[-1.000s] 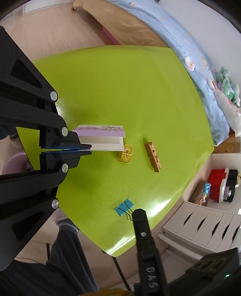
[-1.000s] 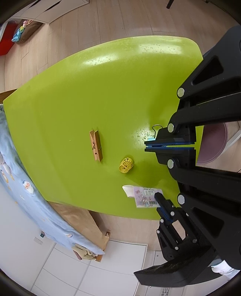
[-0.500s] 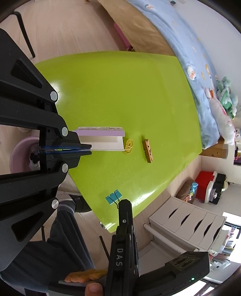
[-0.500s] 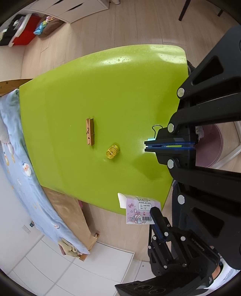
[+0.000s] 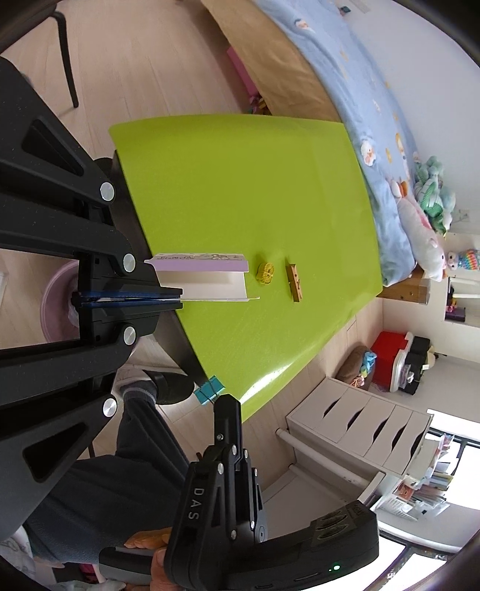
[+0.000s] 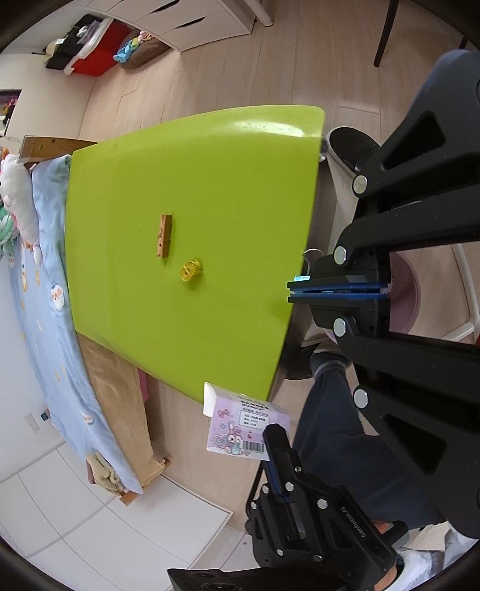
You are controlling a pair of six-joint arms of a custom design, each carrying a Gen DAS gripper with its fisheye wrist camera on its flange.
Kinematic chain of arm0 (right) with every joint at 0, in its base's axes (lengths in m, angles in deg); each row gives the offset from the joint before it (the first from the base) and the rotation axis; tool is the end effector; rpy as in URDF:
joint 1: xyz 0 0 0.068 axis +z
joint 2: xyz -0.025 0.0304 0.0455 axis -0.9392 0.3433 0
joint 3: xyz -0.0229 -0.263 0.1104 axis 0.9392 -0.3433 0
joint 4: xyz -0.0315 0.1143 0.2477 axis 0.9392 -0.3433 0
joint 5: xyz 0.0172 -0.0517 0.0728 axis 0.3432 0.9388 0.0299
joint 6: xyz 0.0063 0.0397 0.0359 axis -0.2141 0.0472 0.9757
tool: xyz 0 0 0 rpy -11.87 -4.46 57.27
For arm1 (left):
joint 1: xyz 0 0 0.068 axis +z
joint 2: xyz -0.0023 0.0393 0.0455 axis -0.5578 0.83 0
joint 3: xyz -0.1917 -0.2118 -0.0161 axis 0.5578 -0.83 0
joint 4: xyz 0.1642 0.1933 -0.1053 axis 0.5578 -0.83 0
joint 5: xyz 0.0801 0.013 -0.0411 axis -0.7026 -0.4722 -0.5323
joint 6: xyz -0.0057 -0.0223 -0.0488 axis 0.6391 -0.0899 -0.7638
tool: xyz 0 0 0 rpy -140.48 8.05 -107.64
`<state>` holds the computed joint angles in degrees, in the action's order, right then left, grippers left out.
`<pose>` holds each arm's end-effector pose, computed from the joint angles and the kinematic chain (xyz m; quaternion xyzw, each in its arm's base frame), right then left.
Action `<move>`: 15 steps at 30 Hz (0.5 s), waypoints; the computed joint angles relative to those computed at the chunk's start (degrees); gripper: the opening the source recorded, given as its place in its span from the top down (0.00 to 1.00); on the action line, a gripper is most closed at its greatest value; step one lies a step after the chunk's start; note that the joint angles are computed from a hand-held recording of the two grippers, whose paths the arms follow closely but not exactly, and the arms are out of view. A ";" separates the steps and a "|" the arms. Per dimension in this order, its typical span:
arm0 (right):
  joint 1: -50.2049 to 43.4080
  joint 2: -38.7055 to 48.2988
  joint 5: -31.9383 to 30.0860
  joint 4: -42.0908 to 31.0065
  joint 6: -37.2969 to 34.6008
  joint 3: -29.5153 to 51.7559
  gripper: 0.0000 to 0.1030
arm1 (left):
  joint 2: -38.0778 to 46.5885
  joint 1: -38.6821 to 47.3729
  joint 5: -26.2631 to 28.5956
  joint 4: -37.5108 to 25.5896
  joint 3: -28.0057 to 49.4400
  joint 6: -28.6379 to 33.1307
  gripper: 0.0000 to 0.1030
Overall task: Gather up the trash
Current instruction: 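Carry teal clip and pink card over the wastebasket and open both tools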
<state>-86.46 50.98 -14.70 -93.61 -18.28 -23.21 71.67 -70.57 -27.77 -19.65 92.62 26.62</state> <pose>0.2302 -0.0513 0.2531 -0.1515 0.9532 0.1662 0.2023 0.1963 -0.1444 0.2691 0.1628 0.9436 -0.1120 0.2658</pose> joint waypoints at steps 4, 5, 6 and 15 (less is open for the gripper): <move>-1.70 -4.40 -0.75 -2.90 -3.26 -2.97 0.99 | -3.43 -2.16 -0.43 -0.98 -2.58 -2.37 0.99; -2.16 -5.25 -1.00 -3.75 -4.14 -3.53 0.99 | -3.84 -2.33 -0.31 -1.09 -2.92 -2.73 0.99; -2.69 -5.98 -1.38 -4.81 -5.18 -4.13 0.99 | -4.61 -2.59 -0.13 -1.27 -3.59 -3.34 0.99; -4.72 -8.48 -2.85 -8.99 -9.94 -8.67 0.99 | -9.65 -4.11 0.94 -2.70 -7.58 -6.67 0.99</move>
